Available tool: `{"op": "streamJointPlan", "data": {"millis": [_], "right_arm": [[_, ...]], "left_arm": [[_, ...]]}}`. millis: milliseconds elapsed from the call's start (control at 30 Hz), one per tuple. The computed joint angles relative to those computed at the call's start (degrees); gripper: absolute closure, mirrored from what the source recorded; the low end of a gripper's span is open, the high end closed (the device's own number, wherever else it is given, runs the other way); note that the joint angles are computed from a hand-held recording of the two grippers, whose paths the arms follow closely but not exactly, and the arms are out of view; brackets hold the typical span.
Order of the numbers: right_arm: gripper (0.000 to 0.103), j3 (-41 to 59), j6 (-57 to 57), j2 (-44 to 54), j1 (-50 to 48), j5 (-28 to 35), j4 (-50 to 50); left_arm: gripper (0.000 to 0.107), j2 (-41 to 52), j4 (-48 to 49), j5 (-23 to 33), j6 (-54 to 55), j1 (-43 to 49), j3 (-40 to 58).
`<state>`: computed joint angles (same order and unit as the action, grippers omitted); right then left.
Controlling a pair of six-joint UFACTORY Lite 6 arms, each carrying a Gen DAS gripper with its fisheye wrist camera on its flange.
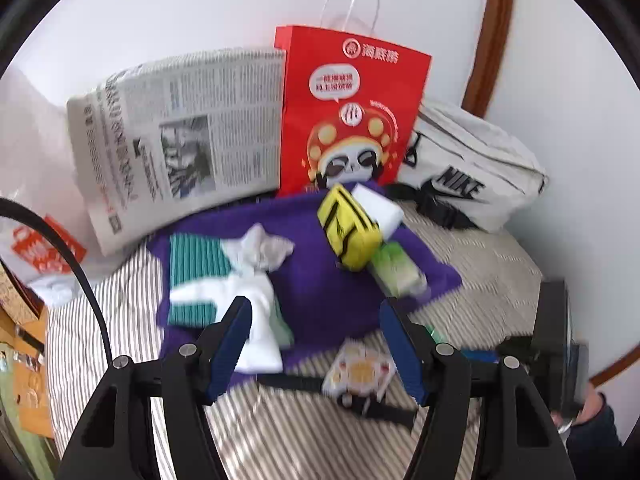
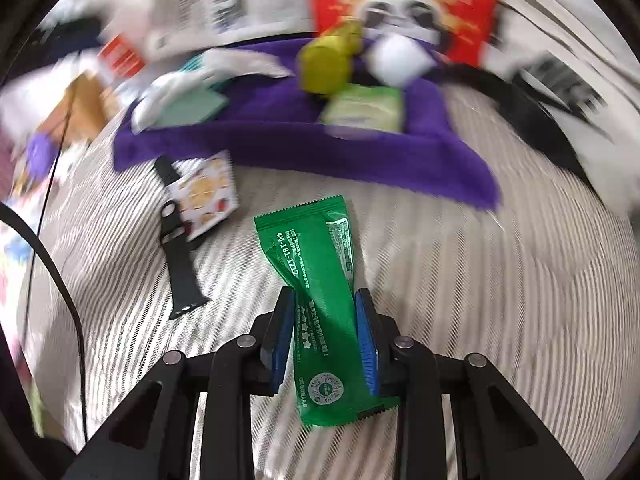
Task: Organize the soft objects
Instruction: 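Grasp the green wipes packet with the right tool and lift it, then grasp the orange-print sachet with the left tool while the right holds the green packet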
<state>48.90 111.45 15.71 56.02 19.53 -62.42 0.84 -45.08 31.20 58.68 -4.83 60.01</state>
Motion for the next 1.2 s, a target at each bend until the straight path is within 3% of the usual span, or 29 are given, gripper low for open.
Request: {"op": "streamJointPlan", "data": {"millis": [167,367,600,700,833,900,1067,1200], "right_arm": [[0.073,-1.8,6.1,-4.0,1.4,9.3,-1.4],[0.071,0.0,15.0,2.3,-1.2,5.5,-9.2],[0.065,0.3,30.0,6.3,3.8,13.2,-20.3],[0.065,2.3,25.8,7.5,4.1,14.1,-17.0],[0.063,1.6,26.4,7.0,4.0,13.8,-17.8],[0.062,1.5,26.7,7.0,4.0,13.7,-18.1],[0.057,2.6,25.2,7.8,4.2,13.7,-17.4],[0.052,2.8,25.1,8.1,4.0,13.0,-18.2]], "left_arm": [[0.043,-6.4,-4.8,-2.1,9.5,0.7,-11.6],[0.043,-2.6,-11.4,-11.2,15.7,-5.8,-19.2],[0.043,4.1,-34.3,-19.4,41.6,-14.3,-19.3],[0.043,8.3,-39.8,-18.0,47.4,-14.2,-16.5],[0.043,12.4,-38.0,-19.2,46.5,-15.1,-13.8],[0.043,13.8,-41.8,-21.0,51.0,-15.9,-13.4],[0.042,15.8,-53.7,-18.5,65.3,-15.0,-13.4],[0.043,16.6,-50.5,-16.5,63.2,-13.9,-12.7]]}}
